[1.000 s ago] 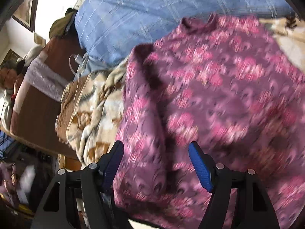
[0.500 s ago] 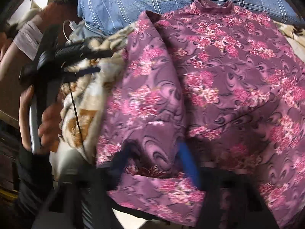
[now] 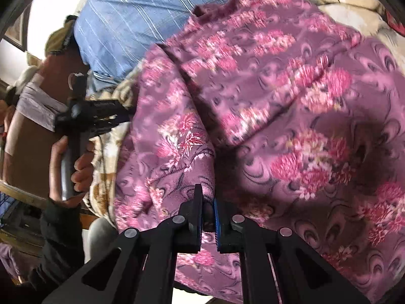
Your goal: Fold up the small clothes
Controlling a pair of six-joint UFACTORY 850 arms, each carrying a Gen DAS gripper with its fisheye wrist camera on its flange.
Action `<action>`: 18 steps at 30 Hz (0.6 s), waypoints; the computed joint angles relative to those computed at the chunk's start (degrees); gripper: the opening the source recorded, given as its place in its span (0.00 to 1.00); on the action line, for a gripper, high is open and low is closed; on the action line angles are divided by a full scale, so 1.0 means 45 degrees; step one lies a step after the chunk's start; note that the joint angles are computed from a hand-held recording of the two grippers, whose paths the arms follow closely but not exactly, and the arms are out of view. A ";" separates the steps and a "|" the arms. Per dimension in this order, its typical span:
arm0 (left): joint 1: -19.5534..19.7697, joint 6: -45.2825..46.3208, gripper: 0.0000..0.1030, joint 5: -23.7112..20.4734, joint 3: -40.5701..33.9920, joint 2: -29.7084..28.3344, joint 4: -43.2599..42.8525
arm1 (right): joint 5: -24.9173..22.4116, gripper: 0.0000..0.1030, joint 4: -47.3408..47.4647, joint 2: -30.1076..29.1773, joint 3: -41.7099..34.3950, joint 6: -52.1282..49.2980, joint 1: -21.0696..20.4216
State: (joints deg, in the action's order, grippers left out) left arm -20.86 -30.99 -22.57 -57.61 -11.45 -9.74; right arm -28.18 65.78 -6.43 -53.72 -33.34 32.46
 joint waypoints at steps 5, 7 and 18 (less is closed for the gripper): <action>-0.0535 0.0427 0.02 0.0809 0.0992 0.2089 -0.0216 | -0.0273 0.07 -0.0431 0.1887 0.0516 0.0101 -0.0295; -0.0847 0.0566 0.02 0.0433 0.0878 0.1908 -0.0067 | -0.0189 0.07 -0.1296 0.2195 0.0727 0.0747 -0.0332; -0.0370 0.2175 0.64 0.1355 0.2065 0.2610 -0.1503 | 0.0024 0.52 -0.3732 0.1916 0.0919 0.2692 -0.0158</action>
State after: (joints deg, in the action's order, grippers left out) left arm -22.53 -21.20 -16.48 -48.32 0.29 -16.50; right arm -28.07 48.98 2.19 -49.58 -21.23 31.75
